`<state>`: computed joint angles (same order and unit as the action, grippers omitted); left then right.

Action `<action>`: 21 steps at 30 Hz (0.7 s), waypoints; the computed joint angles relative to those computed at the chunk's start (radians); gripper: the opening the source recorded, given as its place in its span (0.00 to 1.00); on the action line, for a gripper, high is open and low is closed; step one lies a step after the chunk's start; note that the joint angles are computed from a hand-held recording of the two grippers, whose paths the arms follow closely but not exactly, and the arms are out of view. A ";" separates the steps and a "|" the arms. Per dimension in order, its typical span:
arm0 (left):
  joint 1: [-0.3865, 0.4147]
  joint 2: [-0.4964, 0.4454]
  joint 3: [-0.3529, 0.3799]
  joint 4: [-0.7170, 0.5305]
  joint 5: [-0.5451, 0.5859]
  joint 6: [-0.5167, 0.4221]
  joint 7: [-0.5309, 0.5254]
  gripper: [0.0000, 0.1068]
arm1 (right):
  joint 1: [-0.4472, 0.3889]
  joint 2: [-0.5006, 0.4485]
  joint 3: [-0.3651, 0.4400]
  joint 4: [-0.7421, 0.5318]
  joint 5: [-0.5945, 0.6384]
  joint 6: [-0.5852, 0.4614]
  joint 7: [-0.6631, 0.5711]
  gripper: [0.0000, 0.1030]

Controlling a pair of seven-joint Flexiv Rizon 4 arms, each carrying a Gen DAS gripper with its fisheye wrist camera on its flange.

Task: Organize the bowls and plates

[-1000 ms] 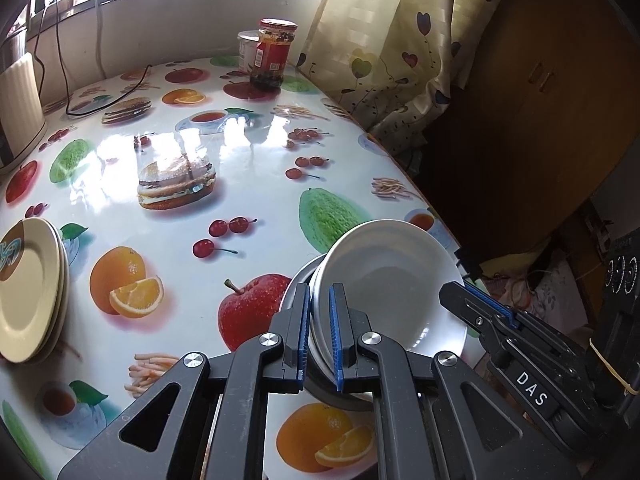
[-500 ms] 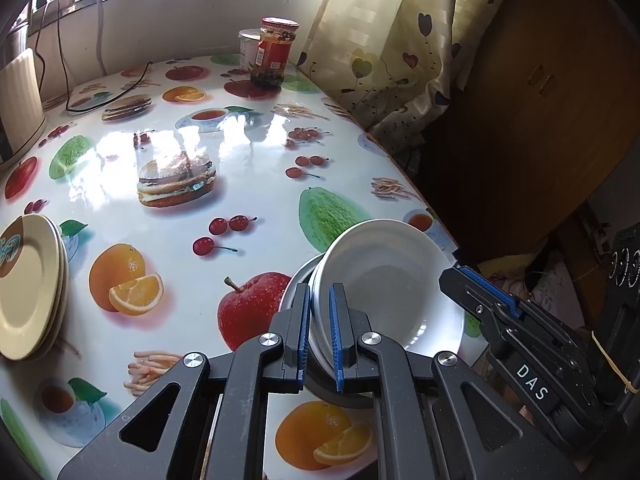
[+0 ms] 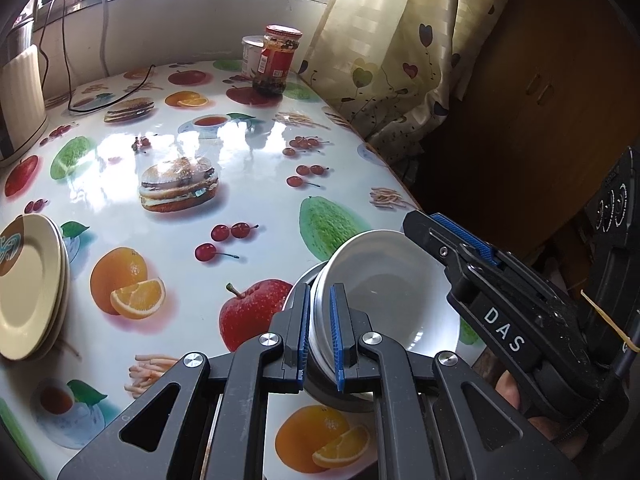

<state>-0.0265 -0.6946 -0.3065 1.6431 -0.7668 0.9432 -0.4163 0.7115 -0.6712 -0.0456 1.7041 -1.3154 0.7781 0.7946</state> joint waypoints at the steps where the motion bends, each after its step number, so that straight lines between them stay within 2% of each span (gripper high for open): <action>1: 0.003 0.002 -0.003 0.004 -0.007 0.007 0.007 0.10 | -0.003 -0.005 -0.001 -0.006 0.000 0.006 -0.005 0.21; 11: 0.001 -0.008 0.003 -0.010 -0.005 -0.008 -0.005 0.10 | -0.009 -0.035 -0.017 -0.027 0.041 0.057 -0.042 0.22; 15: -0.003 -0.016 0.007 -0.019 0.006 -0.015 -0.018 0.10 | 0.009 -0.037 -0.022 -0.042 0.062 0.013 -0.079 0.22; 19: 0.000 -0.017 0.005 -0.018 0.010 -0.015 -0.019 0.10 | -0.012 -0.048 -0.027 -0.054 0.049 0.072 -0.086 0.22; 21: 0.001 -0.018 0.006 -0.020 0.013 -0.019 -0.023 0.10 | -0.008 -0.055 -0.031 -0.062 0.057 0.066 -0.103 0.22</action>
